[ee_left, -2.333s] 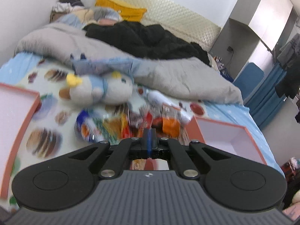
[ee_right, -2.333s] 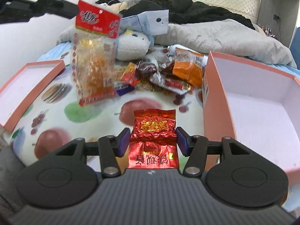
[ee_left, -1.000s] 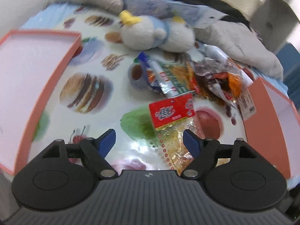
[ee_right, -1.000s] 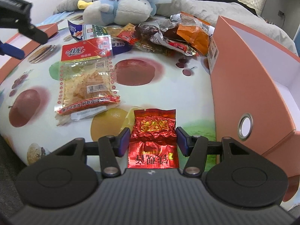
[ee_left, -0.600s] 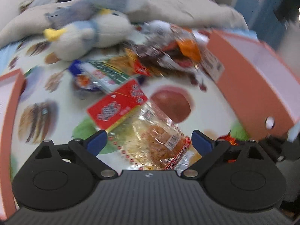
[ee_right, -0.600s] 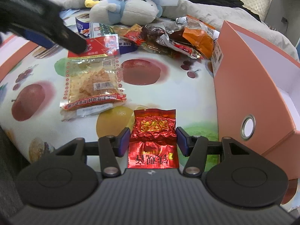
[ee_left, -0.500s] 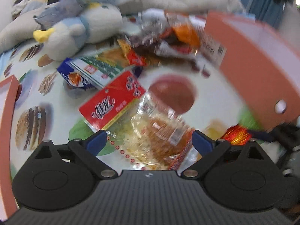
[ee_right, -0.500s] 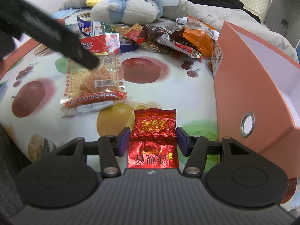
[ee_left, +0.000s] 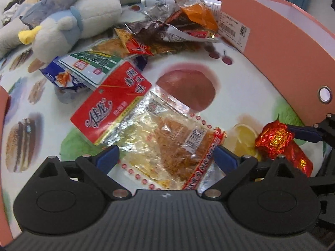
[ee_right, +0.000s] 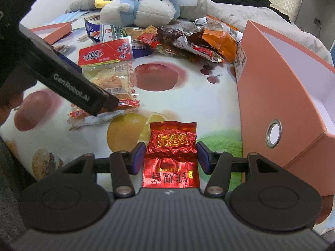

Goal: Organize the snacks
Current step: 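Close the left gripper on the red-labelled meat packet, then carry both snacks over the pink box and release them inside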

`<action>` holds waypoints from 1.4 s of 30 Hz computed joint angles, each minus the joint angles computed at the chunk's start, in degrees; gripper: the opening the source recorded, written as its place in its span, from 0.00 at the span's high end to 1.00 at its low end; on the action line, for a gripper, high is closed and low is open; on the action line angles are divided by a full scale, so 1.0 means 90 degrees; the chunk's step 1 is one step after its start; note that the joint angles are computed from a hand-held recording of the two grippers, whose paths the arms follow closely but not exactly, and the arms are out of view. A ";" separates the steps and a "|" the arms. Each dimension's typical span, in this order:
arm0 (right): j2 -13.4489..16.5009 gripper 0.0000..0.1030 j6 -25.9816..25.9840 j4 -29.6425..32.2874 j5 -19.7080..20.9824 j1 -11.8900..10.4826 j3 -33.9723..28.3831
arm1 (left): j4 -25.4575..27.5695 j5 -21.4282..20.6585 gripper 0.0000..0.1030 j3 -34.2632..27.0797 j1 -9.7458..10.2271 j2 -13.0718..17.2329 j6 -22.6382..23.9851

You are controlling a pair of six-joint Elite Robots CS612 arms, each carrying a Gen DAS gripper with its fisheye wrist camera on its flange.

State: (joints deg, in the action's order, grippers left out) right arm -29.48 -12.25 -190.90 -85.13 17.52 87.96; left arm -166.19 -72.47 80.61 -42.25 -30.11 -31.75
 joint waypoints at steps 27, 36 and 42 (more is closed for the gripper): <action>-0.0166 0.46 0.0242 -0.0059 0.0368 -0.0120 0.0120 | 0.0221 0.0114 0.51 -0.0048 -0.0114 -0.0100 -0.1646; -0.0428 0.46 0.0521 -0.0219 0.0633 -0.0226 0.0200 | -0.0256 0.0301 0.51 0.0387 -0.0142 -0.0538 -0.2431; -0.0656 0.46 0.0636 -0.0388 0.0883 -0.0300 0.0253 | -0.0489 0.0627 0.51 0.0546 -0.0238 -0.0818 -0.2549</action>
State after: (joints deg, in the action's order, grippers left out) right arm -35.38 -6.52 -194.40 -77.19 14.82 90.24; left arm -170.58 -66.84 85.52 -44.39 -37.47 -54.69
